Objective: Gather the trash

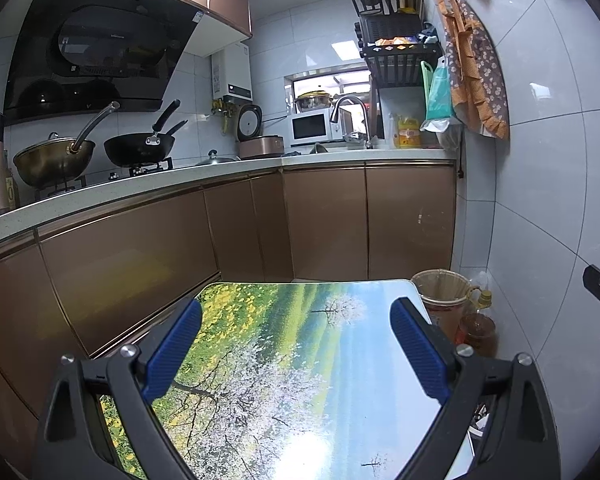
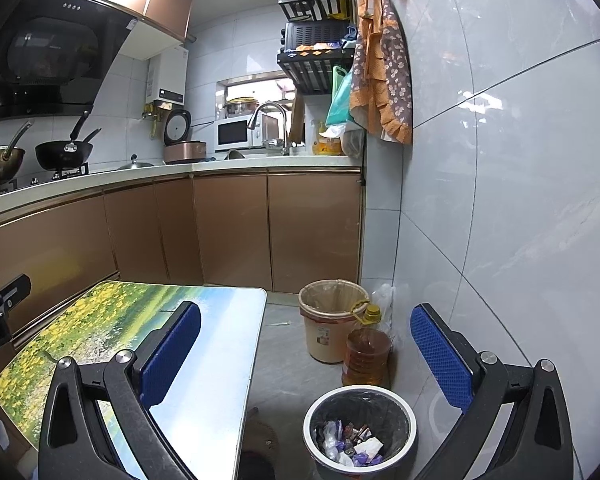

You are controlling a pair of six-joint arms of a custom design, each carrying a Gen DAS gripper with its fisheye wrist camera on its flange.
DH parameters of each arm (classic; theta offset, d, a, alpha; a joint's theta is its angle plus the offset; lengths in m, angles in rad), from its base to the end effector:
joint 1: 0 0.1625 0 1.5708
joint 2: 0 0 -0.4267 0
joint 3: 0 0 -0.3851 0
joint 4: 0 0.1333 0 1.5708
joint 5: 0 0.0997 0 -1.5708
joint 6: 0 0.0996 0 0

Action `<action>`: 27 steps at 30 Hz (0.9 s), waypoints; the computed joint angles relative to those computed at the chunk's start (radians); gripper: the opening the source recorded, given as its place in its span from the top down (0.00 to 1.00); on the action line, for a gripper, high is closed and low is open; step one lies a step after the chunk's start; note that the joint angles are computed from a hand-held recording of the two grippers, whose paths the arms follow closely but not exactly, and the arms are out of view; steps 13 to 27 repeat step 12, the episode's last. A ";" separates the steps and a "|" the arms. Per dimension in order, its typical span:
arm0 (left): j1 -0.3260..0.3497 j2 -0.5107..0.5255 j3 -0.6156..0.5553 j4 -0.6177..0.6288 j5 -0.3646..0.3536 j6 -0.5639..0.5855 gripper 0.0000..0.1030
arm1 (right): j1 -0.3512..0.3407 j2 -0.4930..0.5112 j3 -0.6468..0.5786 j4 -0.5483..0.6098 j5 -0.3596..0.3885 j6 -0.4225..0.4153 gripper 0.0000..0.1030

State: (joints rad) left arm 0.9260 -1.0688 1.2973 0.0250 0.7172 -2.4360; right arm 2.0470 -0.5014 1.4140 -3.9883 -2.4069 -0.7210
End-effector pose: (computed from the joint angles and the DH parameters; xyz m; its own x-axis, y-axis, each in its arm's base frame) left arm -0.2054 -0.6198 0.3364 -0.6359 -0.0132 -0.7716 0.7398 0.2745 -0.6143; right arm 0.3658 -0.5797 0.1580 -0.6825 0.2248 0.6954 -0.6400 0.2755 -0.7173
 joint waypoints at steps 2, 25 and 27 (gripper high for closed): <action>0.000 0.005 -0.006 0.005 0.000 -0.004 0.08 | 0.000 0.000 -0.001 0.003 -0.003 -0.001 0.00; 0.016 0.032 -0.051 0.062 0.004 -0.039 0.08 | -0.003 0.012 -0.020 0.023 -0.013 -0.005 0.00; 0.016 0.032 -0.051 0.062 0.004 -0.039 0.08 | -0.003 0.012 -0.020 0.023 -0.013 -0.005 0.00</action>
